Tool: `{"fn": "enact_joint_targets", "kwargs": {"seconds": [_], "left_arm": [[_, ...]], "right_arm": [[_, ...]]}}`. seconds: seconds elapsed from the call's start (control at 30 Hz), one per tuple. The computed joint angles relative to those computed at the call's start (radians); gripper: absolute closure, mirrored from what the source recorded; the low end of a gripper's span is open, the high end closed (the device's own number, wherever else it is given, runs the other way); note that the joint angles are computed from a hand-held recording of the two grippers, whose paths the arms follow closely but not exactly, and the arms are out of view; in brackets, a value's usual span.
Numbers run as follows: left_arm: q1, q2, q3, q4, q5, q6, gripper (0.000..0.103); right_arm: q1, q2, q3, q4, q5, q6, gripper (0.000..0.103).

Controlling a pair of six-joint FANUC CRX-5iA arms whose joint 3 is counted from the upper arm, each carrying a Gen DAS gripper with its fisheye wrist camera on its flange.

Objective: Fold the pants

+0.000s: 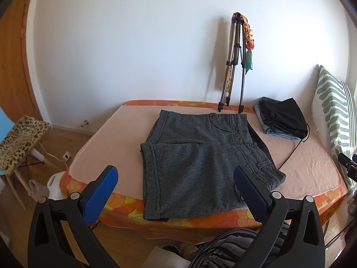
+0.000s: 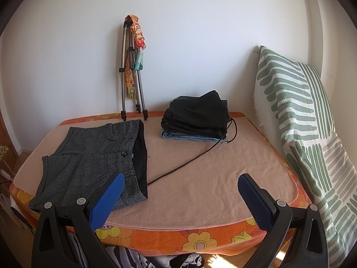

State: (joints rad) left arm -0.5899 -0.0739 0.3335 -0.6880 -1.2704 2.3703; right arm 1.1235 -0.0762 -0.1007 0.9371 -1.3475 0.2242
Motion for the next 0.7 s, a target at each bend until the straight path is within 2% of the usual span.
{"fn": "enact_joint_targets", "kwargs": {"seconds": [0.7], "left_arm": [[0.002,0.004,0.001,0.003,0.001,0.001,0.0]], "right_arm": [[-0.005,-0.003,0.0,-0.014,0.01,-0.002,0.0]]}}
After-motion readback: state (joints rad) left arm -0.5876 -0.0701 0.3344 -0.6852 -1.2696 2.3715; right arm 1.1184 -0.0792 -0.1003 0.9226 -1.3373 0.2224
